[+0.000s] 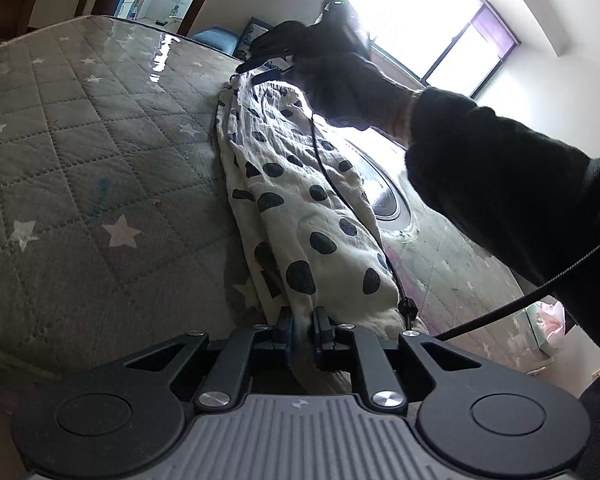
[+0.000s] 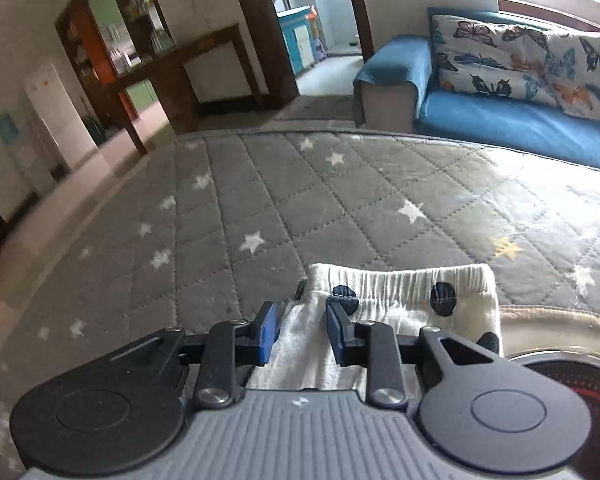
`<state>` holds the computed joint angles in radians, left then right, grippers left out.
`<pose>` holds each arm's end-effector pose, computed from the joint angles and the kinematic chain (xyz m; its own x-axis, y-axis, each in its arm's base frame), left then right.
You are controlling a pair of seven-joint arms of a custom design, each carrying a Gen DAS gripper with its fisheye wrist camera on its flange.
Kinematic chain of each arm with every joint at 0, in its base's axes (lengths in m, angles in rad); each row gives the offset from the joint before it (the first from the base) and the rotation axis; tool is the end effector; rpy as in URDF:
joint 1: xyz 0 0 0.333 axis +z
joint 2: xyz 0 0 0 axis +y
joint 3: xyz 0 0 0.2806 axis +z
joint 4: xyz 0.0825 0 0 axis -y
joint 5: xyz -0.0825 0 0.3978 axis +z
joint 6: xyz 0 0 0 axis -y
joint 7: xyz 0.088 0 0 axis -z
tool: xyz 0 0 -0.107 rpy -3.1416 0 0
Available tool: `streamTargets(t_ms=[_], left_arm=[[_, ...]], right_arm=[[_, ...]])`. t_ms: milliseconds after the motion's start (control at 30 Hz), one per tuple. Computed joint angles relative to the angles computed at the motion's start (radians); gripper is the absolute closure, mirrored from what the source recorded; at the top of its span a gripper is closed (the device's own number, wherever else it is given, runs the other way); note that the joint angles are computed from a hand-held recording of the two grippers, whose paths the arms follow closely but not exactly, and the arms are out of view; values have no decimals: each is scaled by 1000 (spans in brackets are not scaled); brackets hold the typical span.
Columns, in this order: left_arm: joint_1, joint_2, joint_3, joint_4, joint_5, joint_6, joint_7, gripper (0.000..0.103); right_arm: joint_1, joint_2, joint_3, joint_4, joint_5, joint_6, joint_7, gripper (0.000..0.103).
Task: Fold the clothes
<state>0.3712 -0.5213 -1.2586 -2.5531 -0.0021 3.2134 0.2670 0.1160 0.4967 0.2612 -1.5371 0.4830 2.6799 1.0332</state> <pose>0.3173 -0.3943 0.3803 0.0055 -0.8626 0.5058 -0.6828 -0.3728 -0.6284 0.6957 0.2259 0.4090 0.5207 -0.8271 -0.2117 -0.6943 -0.2660 -0.6688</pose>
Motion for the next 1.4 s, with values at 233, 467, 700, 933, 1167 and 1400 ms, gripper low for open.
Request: streamTargets(t_ms=[233, 467, 700, 933, 1167, 1400], left_arm=[[0, -12, -5, 0, -3, 6, -2, 93], [10, -2, -14, 9, -1, 1, -4, 91], [-25, 17, 32, -11, -4, 23, 23, 88], [-95, 4, 93, -32, -14, -1, 56, 83], [-148, -62, 154, -50, 6, -39, 62, 82], [23, -73, 87, 50, 84, -31, 94, 82]], right_arm=[[-37, -29, 75, -65, 98, 106, -69, 100], [-69, -38, 83, -59, 171, 26, -118, 90], [-74, -176, 8, -147, 206, -156, -282, 90], [-18, -358, -71, -345, 190, -239, -448, 90], [51, -502, -162, -451, 177, -289, -513, 84], [91, -639, -249, -589, 54, -298, -540, 82]])
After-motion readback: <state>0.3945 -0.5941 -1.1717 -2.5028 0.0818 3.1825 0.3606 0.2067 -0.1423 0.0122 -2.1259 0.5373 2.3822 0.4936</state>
